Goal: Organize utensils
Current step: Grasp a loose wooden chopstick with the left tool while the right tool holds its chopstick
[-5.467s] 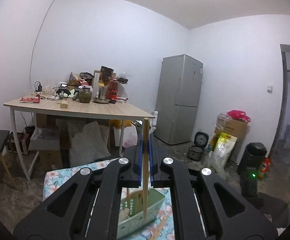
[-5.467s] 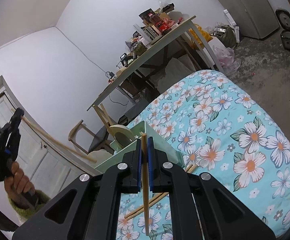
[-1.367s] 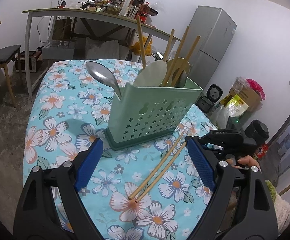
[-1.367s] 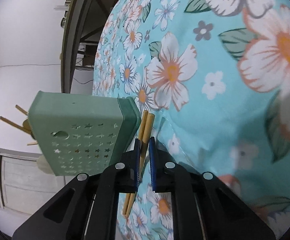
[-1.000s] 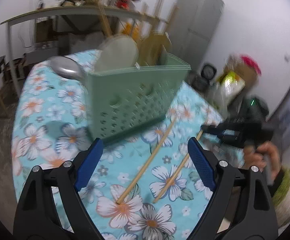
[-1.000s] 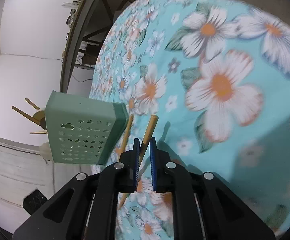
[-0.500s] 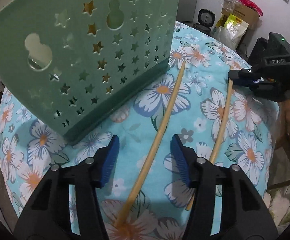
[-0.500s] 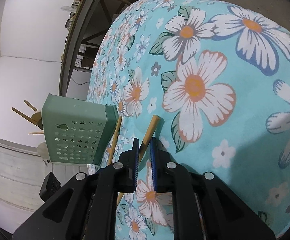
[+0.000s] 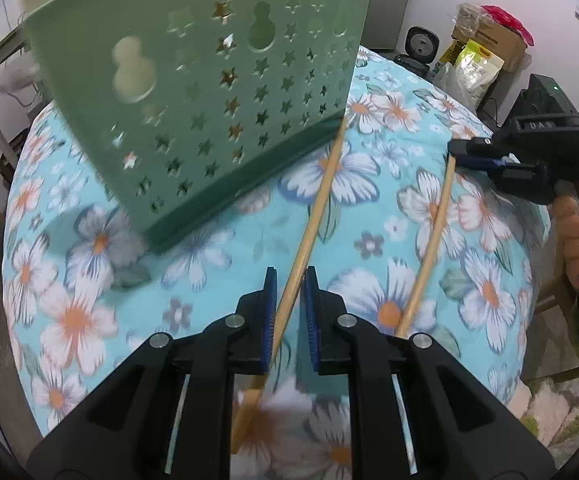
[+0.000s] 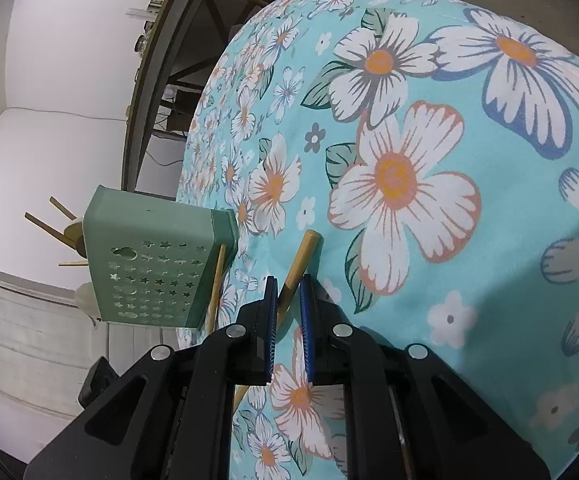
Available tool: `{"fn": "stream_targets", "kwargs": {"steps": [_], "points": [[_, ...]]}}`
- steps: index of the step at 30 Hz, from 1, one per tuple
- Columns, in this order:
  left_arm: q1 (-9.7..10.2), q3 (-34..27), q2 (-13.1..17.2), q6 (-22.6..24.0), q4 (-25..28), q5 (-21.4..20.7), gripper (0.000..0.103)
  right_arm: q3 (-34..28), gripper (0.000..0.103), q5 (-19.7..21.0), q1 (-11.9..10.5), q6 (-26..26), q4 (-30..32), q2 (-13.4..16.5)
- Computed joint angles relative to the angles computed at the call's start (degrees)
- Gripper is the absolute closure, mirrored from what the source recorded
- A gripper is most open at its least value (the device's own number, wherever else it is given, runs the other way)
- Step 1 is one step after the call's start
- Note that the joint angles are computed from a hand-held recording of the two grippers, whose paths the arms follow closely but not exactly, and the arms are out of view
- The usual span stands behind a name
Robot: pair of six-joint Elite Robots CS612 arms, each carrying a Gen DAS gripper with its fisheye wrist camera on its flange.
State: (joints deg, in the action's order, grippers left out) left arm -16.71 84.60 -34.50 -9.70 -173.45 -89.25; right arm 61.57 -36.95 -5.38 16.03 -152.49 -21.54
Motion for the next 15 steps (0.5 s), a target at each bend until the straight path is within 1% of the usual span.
{"fn": "stream_targets", "kwargs": {"steps": [6,9,12,14,15], "points": [[0.06,3.33,-1.84,-3.53,0.91,0.81,0.092,-0.3,0.092,0.12,0.07,0.01,0.05,0.14],[0.6,4.16,-2.3,-5.45,1.6,-0.49,0.092,-0.44,0.092,0.25,0.13,0.07,0.04,0.22],[0.99,4.42,-2.68,-5.97,2.17,-1.35,0.092,-0.47,0.092,0.25,0.15,0.15,0.02,0.24],[0.93,4.11,-2.67,-5.44,2.53,-0.8,0.09,-0.53,0.092,0.26,0.17,0.31,-0.02,0.28],[0.92,3.83,-2.62,-5.11,2.72,-0.64,0.084,-0.56,0.092,0.26,0.19,0.45,-0.09,0.31]]}}
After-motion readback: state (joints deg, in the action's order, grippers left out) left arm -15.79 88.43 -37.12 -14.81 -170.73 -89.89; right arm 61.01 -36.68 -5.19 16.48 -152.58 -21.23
